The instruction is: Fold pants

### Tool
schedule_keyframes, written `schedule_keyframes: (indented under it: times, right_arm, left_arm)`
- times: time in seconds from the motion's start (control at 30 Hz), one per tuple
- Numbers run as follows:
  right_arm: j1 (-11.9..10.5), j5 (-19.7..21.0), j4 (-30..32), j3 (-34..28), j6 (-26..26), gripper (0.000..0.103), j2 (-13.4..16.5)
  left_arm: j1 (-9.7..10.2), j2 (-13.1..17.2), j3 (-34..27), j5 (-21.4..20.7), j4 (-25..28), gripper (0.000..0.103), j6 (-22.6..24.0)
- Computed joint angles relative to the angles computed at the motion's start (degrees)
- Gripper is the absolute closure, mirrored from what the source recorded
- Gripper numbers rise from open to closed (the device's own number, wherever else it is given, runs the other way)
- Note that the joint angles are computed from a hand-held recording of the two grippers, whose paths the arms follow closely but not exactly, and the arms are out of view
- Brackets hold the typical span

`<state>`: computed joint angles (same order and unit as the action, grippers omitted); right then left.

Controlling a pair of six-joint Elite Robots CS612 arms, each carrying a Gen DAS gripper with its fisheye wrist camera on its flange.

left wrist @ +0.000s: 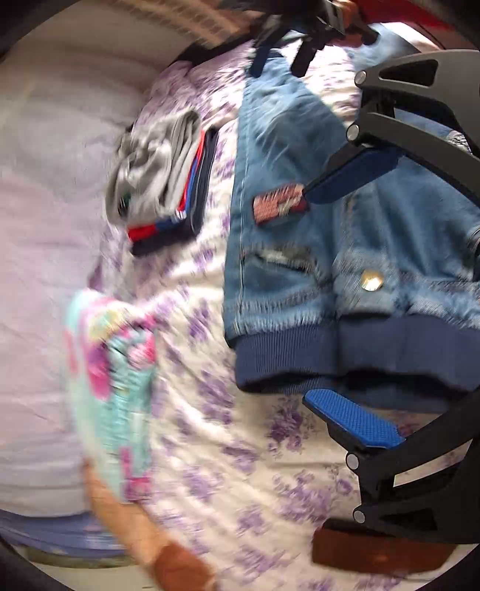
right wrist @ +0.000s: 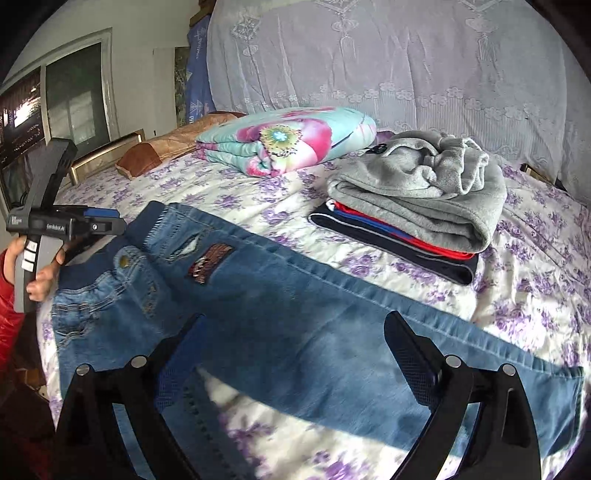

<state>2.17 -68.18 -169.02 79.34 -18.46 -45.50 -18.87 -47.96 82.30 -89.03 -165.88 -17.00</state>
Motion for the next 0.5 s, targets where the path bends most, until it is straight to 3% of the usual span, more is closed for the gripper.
schedule_keyframes:
  times: [0.1, 0.23, 0.3, 0.33, 0.37, 0.4, 0.5]
  right_arm:
    - [-0.74, 2.11, 2.89, -2.96, 0.25, 0.006, 1.63]
    - [-1.31, 1.95, 6.88, -7.91, -3.52, 0.006, 4.27]
    - [-1.66, 1.74, 10.64, -11.16, -5.62, 0.006, 5.86]
    - [-1.85, 2.04, 13.51, -12.96, -6.60, 0.006, 6.69]
    - [-2.00, 2.32, 16.69, -14.87, -7.74, 0.006, 7.56]
    - [-2.07, 2.29, 19.76, -16.81, -9.18, 0.006, 8.49]
    - [-1.96, 2.03, 24.55, -20.67, -14.82, 0.006, 10.63]
  left_arm:
    - [3.52, 4.32, -6.71, -11.27, 6.22, 0.005, -8.44]
    - [5.45, 8.60, -11.60, -16.77, 6.64, 0.005, -15.61]
    - [5.45, 9.07, -11.11, -16.88, 2.62, 0.007, -14.52]
    - [5.31, 9.09, -10.63, -16.42, 0.72, 0.015, -12.79]
    - [5.15, 9.00, -10.11, -16.04, -0.52, 0.041, -11.03]
    - [5.17, 9.09, -9.91, -17.05, -1.13, 0.057, -9.87]
    - [5.73, 9.93, -10.55, -20.98, -3.32, 0.070, -8.88]
